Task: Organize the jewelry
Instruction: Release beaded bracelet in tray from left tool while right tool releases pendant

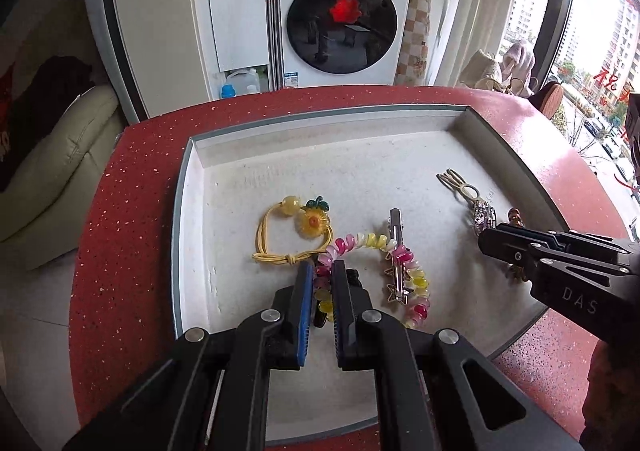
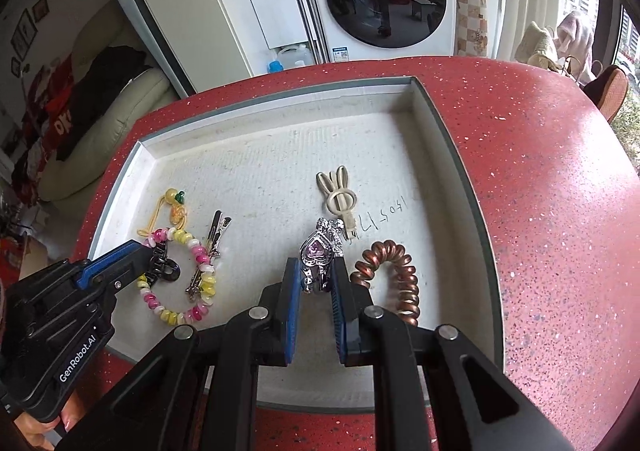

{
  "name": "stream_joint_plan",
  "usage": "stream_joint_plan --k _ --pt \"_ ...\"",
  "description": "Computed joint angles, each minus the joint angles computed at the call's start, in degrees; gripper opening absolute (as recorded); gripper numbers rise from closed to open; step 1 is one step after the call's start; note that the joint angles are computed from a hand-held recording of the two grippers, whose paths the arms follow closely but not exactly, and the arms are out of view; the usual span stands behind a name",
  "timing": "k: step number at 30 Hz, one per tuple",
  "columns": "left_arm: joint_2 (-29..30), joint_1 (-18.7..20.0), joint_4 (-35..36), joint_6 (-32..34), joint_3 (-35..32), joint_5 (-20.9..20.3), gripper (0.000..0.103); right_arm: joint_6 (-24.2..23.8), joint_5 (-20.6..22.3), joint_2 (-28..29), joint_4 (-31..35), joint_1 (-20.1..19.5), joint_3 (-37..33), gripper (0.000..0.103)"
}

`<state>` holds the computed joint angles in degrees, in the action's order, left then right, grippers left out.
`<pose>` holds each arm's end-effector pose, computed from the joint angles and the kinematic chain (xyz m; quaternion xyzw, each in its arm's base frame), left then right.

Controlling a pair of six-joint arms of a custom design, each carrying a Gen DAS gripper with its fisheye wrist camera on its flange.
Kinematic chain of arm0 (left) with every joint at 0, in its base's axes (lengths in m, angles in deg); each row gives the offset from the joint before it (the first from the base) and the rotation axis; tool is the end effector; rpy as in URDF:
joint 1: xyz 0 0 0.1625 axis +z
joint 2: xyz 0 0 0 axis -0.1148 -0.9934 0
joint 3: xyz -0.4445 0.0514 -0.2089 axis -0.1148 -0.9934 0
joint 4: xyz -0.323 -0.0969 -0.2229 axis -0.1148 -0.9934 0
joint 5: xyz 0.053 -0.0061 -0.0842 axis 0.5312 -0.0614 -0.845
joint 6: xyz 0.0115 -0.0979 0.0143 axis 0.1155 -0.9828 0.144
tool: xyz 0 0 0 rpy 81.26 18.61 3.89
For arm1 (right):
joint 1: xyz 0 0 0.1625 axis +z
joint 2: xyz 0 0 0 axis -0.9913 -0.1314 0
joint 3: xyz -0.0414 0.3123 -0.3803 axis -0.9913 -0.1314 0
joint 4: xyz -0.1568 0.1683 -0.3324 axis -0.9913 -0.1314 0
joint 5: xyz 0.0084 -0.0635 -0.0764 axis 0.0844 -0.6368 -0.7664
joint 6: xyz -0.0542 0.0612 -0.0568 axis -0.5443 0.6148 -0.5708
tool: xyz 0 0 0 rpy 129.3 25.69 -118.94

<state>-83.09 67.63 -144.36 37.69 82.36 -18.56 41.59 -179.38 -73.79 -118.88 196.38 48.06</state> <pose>-0.1441 -0.7059 0.3496 0.0327 0.8706 -0.3255 0.3675 0.4401 -0.7732 0.0799 0.2641 -0.9287 0.1484 0.2139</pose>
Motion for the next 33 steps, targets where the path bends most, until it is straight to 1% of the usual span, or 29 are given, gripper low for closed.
stream_joint_plan --k 5,7,8,9,10,14,18,21,25,28,33 --pt "-0.35 -0.09 -0.54 -0.21 0.68 -0.22 0.027 0.20 0.16 -0.73 -0.73 -0.08 1.81 0.018" --pt "-0.42 -0.20 -0.33 -0.47 0.80 -0.24 0.027 0.45 0.45 -0.98 -0.48 -0.11 2.07 0.025" --pt "-0.45 -0.26 -0.42 -0.46 0.88 -0.30 0.027 0.79 0.75 -1.13 -0.12 -0.14 2.08 0.038" --pt "-0.51 -0.32 -0.27 -0.61 0.94 -0.41 0.027 0.89 1.22 -1.29 0.04 -0.25 2.15 0.049" --pt "-0.54 -0.36 -0.12 -0.77 0.95 -0.47 0.027 0.83 1.48 -1.52 -0.25 -0.23 2.46 0.052" --pt "-0.68 -0.69 -0.79 -1.17 1.32 -0.09 0.028 0.40 2.42 -2.53 -1.50 0.02 3.77 0.053" --pt "-1.02 -1.07 -2.89 -0.94 2.07 -0.04 0.028 1.01 3.64 -3.75 -3.21 0.14 5.32 0.059" --pt "-1.08 -1.27 -4.25 -0.81 2.26 0.36 0.028 1.63 4.78 -4.51 -3.06 0.16 5.99 0.061" --pt "-1.22 -1.35 -2.79 -2.61 1.85 0.87 0.028 1.62 5.33 -5.46 -3.73 0.36 7.07 0.061" --pt "-1.04 -1.46 -2.59 -3.43 1.98 2.25 0.028 1.57 5.52 -6.12 -4.25 0.52 7.88 0.063" --pt "-0.87 -1.66 -1.43 -4.30 2.03 3.45 0.028 1.88 5.56 -7.04 -5.08 0.49 9.09 0.064"
